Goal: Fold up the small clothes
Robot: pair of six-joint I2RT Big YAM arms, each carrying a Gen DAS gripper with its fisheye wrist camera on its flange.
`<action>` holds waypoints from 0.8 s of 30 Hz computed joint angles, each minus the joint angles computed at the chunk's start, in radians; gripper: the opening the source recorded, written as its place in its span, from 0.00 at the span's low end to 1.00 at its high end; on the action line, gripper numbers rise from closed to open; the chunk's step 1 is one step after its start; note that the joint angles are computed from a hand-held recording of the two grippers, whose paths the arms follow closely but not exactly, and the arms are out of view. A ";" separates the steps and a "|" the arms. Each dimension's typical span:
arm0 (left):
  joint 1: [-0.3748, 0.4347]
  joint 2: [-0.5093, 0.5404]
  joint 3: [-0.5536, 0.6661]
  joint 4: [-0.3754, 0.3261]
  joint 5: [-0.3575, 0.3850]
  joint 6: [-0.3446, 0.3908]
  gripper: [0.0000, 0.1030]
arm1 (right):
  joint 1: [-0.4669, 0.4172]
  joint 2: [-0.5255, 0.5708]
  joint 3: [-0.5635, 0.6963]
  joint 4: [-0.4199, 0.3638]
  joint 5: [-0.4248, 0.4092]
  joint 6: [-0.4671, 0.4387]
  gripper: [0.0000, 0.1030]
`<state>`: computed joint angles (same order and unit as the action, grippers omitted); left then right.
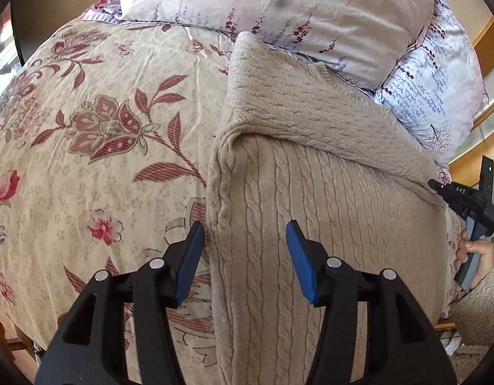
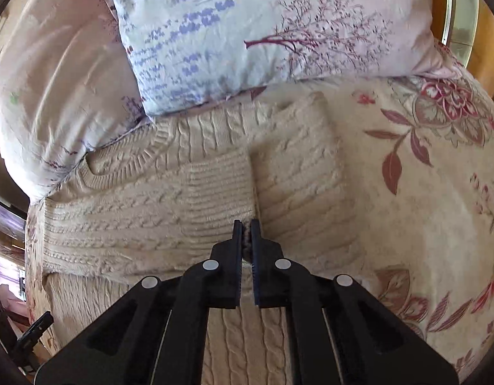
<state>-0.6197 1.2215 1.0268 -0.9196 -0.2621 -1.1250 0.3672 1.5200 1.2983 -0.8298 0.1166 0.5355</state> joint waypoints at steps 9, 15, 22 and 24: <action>0.001 -0.099 -0.090 0.090 0.055 -0.058 0.52 | -0.079 -0.234 -0.148 0.007 -0.119 0.030 0.58; -0.010 -0.185 -0.176 0.174 0.104 -0.110 0.50 | -0.177 -0.409 -0.324 -0.035 -0.285 0.065 0.57; -0.053 -0.239 -0.241 0.254 0.137 -0.160 0.49 | -0.198 -0.541 -0.480 0.009 -0.458 0.131 0.50; -0.072 -0.249 -0.254 0.271 0.146 -0.170 0.45 | -0.197 -0.561 -0.505 0.020 -0.518 0.145 0.45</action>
<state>-0.6915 0.9721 0.7731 -0.6489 -0.1157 -1.2951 0.1705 0.9595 0.7930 -0.8097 -0.4014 0.6809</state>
